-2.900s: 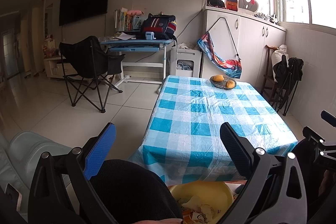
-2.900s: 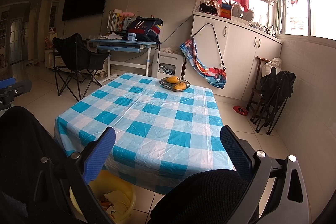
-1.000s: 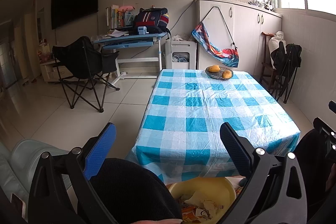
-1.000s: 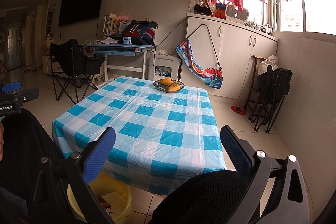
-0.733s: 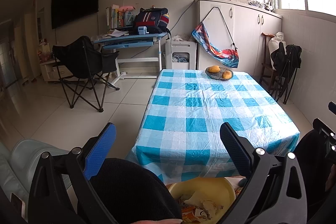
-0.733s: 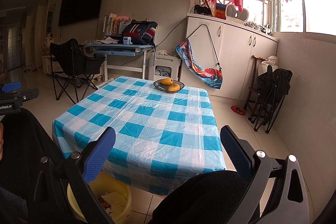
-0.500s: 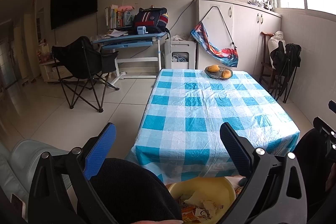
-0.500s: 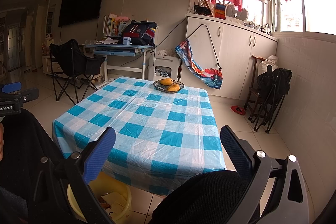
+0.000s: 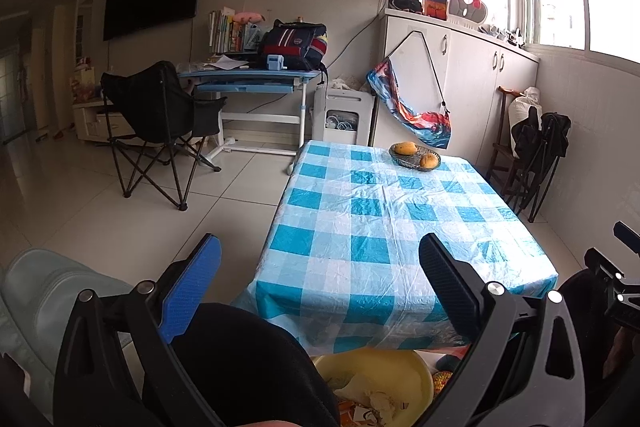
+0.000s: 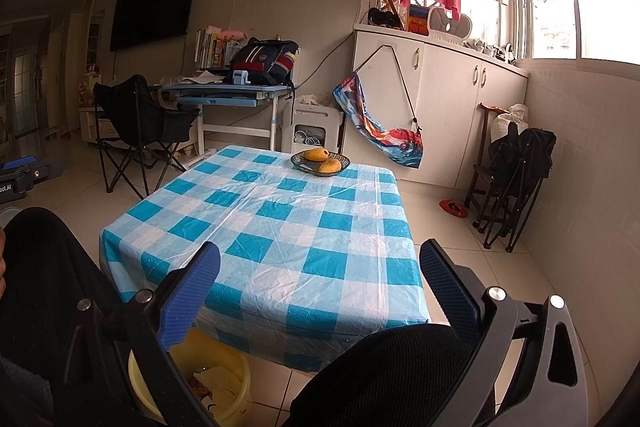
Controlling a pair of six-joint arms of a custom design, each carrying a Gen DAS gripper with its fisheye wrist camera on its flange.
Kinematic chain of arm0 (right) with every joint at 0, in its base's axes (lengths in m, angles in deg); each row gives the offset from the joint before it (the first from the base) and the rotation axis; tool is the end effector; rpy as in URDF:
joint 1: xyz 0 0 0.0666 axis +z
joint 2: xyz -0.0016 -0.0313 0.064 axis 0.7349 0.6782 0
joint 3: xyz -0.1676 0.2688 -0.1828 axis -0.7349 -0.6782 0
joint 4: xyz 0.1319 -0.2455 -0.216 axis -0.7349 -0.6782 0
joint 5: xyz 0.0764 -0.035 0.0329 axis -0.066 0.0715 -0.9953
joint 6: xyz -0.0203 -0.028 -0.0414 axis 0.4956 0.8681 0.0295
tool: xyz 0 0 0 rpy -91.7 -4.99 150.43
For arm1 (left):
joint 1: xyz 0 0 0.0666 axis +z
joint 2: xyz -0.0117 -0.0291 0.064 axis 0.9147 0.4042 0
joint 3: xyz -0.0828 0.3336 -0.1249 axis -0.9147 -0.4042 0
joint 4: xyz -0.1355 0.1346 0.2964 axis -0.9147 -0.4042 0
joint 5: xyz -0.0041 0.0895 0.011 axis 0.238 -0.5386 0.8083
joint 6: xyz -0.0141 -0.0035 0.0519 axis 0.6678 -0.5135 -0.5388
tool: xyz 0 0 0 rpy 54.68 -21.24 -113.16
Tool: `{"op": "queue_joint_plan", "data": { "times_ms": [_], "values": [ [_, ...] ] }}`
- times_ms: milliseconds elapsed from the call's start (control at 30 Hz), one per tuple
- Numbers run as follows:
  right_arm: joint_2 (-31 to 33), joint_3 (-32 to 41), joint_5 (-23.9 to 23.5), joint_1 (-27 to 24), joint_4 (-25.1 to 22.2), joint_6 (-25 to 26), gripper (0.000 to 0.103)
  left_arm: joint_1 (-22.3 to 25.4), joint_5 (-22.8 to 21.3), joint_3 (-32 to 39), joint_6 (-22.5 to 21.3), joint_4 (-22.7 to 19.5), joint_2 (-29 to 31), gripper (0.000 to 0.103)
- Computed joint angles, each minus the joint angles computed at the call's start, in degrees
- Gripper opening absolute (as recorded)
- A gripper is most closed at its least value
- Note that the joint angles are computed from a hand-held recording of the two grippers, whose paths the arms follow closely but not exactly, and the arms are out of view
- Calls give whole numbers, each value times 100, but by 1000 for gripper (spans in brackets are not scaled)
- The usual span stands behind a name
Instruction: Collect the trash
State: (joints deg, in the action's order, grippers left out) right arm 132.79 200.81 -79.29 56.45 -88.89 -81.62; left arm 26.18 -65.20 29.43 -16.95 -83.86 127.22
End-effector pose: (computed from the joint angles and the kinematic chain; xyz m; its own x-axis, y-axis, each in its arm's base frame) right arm 0.4913 0.0831 0.6036 -0.3983 -0.2050 -0.8940 -0.3238 0.9434 -0.0720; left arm 0.4168 -0.3193 0.5501 -0.4430 -0.1357 -0.8862 -0.1738 0.9827 -0.0636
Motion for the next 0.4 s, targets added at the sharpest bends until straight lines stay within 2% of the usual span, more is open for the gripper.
{"op": "queue_joint_plan", "data": {
  "times_ms": [100,200,400],
  "values": [
    [42,83,63,34,-71,51,95,-5,-76,167,97,-276,102,96],
    [97,182,194,132,-134,94,95,39,30,319,223,-578,185,96],
    [137,224,369,253,-191,147,95,32,-33,210,257,-568,127,96]
  ]
}}
